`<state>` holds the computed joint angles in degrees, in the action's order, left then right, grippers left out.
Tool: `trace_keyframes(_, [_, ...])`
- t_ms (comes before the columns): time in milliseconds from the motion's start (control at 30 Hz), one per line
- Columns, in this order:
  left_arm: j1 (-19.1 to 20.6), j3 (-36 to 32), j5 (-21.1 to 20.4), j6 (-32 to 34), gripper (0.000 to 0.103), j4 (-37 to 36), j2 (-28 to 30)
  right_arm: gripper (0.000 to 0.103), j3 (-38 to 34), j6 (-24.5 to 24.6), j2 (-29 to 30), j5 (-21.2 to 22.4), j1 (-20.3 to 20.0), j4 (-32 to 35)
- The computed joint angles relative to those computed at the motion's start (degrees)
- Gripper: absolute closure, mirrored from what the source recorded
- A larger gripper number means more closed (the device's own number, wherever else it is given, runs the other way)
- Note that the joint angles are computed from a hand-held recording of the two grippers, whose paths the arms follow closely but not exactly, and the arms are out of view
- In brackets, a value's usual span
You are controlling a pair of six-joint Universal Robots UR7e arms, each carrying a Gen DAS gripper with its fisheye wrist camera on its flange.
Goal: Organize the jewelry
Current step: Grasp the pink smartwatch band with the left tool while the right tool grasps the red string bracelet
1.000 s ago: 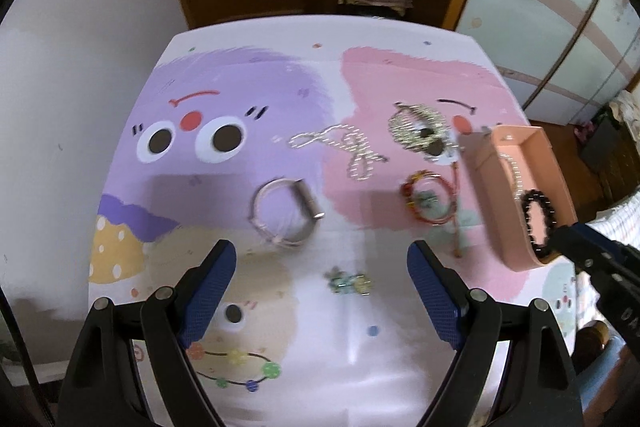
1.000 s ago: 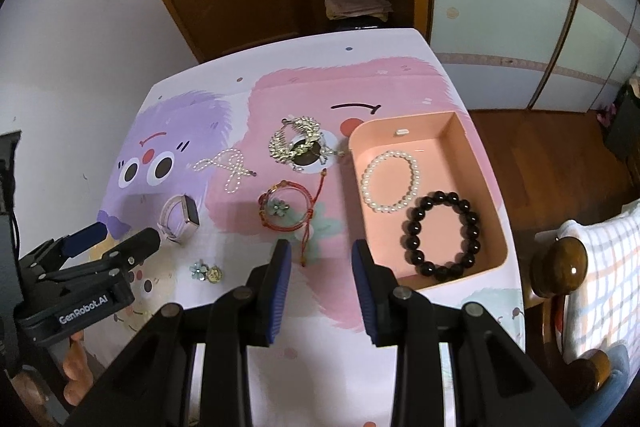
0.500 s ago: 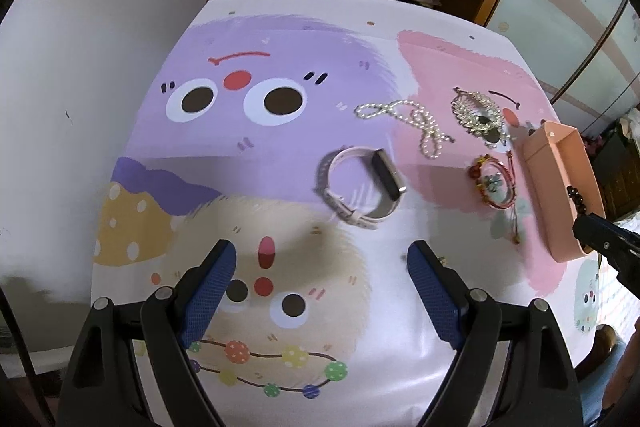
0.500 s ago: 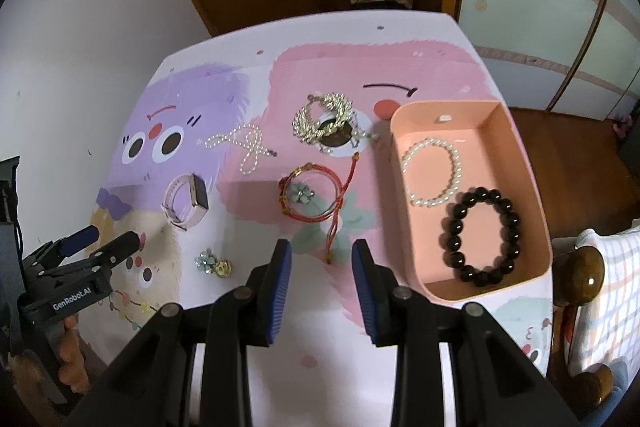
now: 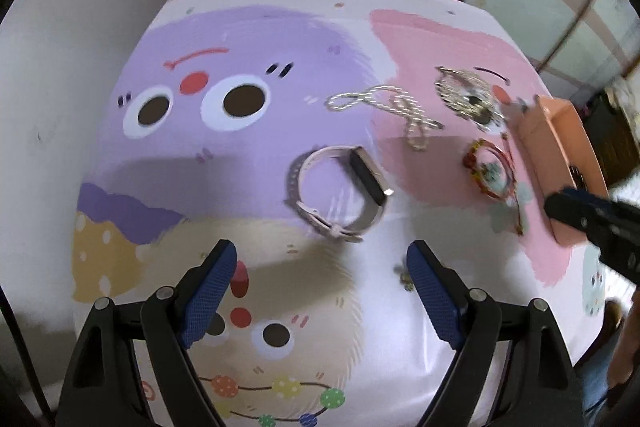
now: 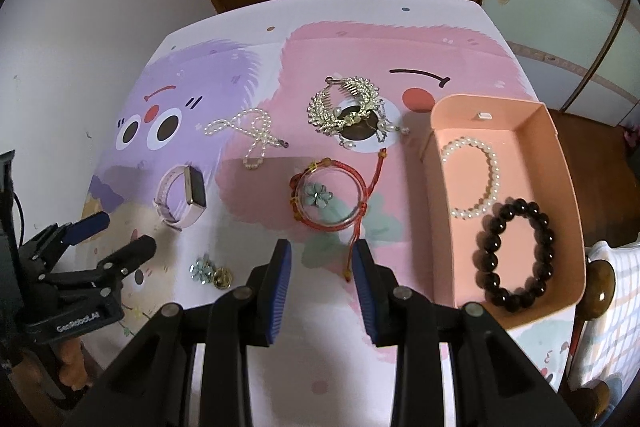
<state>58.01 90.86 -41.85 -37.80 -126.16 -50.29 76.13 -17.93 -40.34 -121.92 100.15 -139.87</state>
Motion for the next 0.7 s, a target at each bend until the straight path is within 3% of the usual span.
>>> trace_keyframes(133, [2.64,-2.32,-4.42,-6.92,0.032,2.15,-0.24,0.072,-1.64,0.32,1.10,0.23,-0.32,0.48])
trace_keyframes(200, [3.94,-4.01,-7.23,-10.99,0.048,4.50,0.06,0.071,-2.62,0.54,1.64,0.24,-0.45,0.86])
trace_keyframes(300, [5.40,-5.74,-10.92,-14.66,0.054,5.57,0.65,0.071,-4.46,0.43,2.64,0.22,-0.63,1.41])
trace_keyframes(433, [5.79,-8.17,-11.76,-18.06,0.058,8.43,2.07,0.072,-7.74,0.83,4.38,0.18,-0.93,3.80])
trace_keyframes(500, [6.03,-9.17,-12.43,-19.17,0.070,9.40,2.65,0.072,-10.16,1.92,5.37,0.79,-1.20,6.27])
trace_keyframes(600, [6.09,-11.19,-11.87,-20.92,0.079,12.53,3.73,0.072,-13.24,3.38,6.61,2.17,-1.56,8.94])
trace_keyframes(700, [6.23,-13.49,-11.71,-22.09,0.080,15.40,5.02,0.072,-16.81,4.33,8.33,2.50,-1.77,11.31])
